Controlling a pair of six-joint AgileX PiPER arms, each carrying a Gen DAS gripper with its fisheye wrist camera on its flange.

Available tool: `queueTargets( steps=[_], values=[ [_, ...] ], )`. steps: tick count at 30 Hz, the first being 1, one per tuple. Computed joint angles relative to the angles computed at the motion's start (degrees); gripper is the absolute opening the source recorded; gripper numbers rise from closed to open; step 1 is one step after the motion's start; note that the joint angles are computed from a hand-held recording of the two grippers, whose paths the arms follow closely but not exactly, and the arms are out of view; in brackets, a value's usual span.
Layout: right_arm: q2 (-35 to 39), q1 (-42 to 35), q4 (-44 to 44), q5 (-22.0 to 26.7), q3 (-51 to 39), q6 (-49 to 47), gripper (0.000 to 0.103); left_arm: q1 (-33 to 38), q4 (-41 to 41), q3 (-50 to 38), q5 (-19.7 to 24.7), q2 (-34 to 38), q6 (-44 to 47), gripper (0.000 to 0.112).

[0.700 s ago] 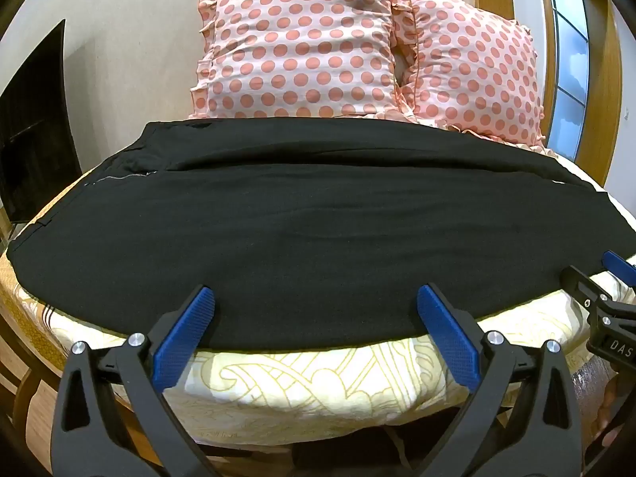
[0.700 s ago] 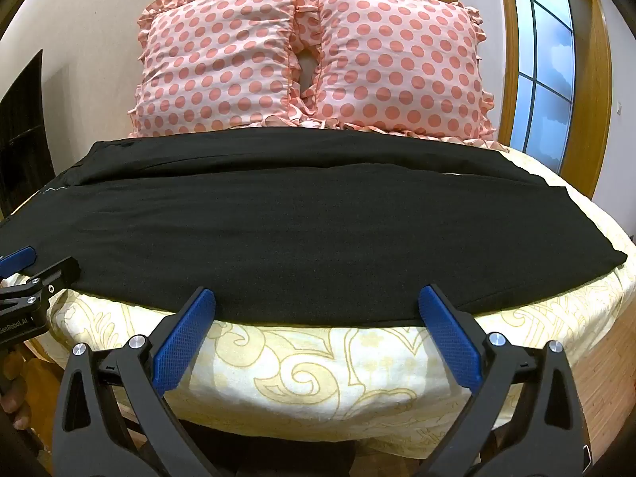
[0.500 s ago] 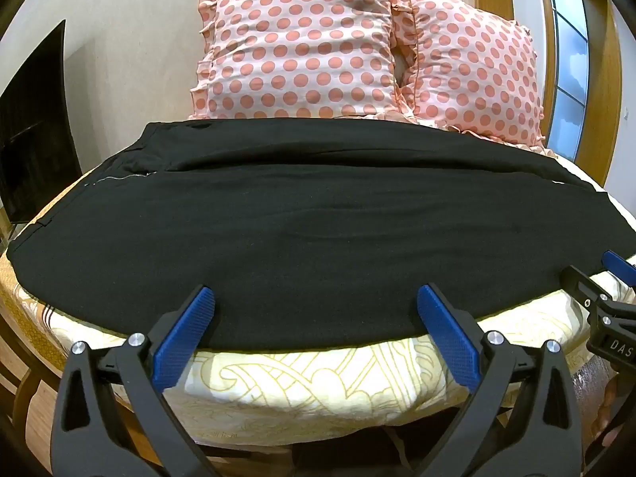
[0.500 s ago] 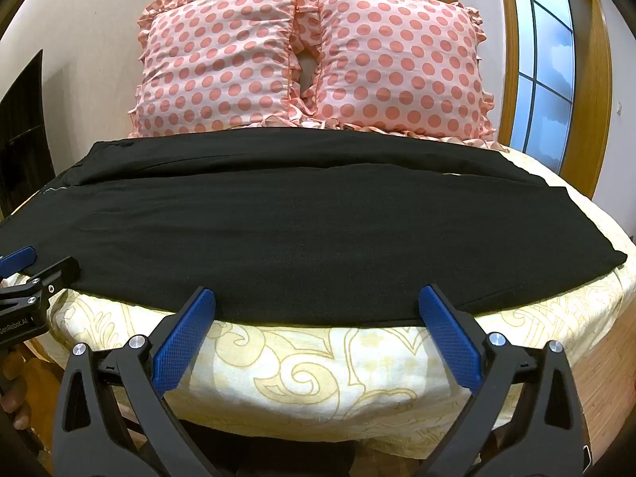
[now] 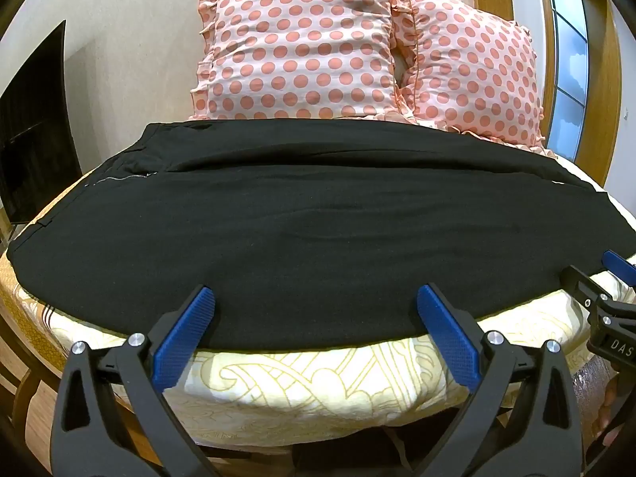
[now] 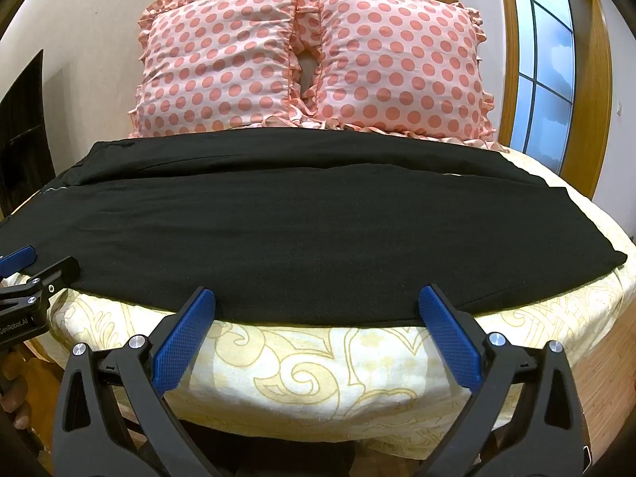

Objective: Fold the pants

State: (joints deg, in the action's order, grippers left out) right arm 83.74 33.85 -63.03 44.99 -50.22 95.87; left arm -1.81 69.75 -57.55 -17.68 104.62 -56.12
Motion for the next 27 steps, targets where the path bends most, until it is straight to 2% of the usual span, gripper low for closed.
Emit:
queueTargets(
  steps=[27],
  values=[
    [0.0,0.0,0.0,0.0,0.0,0.0,0.102,0.0,-0.7,0.1,-0.1,0.0,0.8,0.101]
  ],
)
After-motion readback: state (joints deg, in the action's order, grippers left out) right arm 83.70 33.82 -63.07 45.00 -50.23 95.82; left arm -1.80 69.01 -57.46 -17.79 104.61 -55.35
